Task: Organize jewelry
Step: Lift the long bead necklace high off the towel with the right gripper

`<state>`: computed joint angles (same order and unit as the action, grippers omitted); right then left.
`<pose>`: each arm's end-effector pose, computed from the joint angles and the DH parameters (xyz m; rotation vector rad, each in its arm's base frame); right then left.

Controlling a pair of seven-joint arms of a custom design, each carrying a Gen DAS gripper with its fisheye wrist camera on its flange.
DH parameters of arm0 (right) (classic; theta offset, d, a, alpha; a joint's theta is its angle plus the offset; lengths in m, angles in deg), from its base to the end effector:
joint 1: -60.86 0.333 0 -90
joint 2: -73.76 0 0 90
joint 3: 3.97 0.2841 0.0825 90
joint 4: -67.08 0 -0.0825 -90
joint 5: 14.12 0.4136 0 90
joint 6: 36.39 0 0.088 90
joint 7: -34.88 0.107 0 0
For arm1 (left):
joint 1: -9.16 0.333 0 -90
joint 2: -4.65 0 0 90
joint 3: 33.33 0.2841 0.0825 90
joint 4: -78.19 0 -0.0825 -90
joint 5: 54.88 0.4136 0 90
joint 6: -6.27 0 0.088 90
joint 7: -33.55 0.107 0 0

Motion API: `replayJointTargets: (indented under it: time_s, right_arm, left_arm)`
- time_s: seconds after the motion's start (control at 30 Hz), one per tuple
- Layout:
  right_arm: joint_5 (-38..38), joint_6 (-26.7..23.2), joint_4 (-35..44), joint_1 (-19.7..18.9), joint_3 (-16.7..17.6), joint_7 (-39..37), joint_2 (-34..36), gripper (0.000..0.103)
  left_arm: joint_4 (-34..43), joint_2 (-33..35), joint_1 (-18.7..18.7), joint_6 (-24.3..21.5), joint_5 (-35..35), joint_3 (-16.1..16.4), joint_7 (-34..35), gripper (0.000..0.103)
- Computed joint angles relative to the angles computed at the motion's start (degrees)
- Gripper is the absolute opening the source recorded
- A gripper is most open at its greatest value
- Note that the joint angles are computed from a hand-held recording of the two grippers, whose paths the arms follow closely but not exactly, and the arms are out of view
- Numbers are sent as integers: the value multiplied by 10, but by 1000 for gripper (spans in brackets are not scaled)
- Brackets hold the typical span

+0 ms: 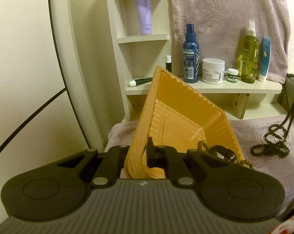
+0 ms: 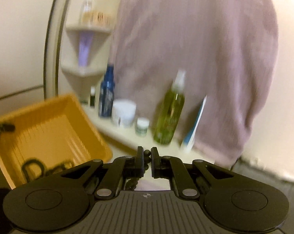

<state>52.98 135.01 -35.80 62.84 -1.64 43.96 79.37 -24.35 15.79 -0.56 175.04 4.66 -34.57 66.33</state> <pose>0.6530 -0.0174 0.5430 -1.7461 1.1435 -0.9830 0.6501 -0.1824 0.4869 -1.4583 1.6477 -0.8589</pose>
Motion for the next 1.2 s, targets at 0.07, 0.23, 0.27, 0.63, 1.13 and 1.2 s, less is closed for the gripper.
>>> replayJointTargets:
  time_s: [0.07,0.23,0.27,0.63,1.13,1.2]
  right_arm:
    - [15,0,9,-1,1,-21,-9,7]
    - [51,-15,31,5,-11,-68,-31,7]
    - [59,-17,36,7,-13,-81,-33,7]
    - [133,-38,99,23,-30,-185,-45,7]
    - [120,-97,235,23,-6,-192,7,7]
    - [105,-109,264,21,1,-176,24,7]
  left_arm:
    - [0,0,0,1,0,0,0,6]
    - [-2,-1,1,2,-2,0,2,6]
    - [-1,-1,1,2,-3,-1,4,6]
    - [-2,-2,0,2,-2,0,2,6]
    - [-4,-2,1,7,-14,0,12,6]
    - [-5,-2,2,8,-16,1,13,6]
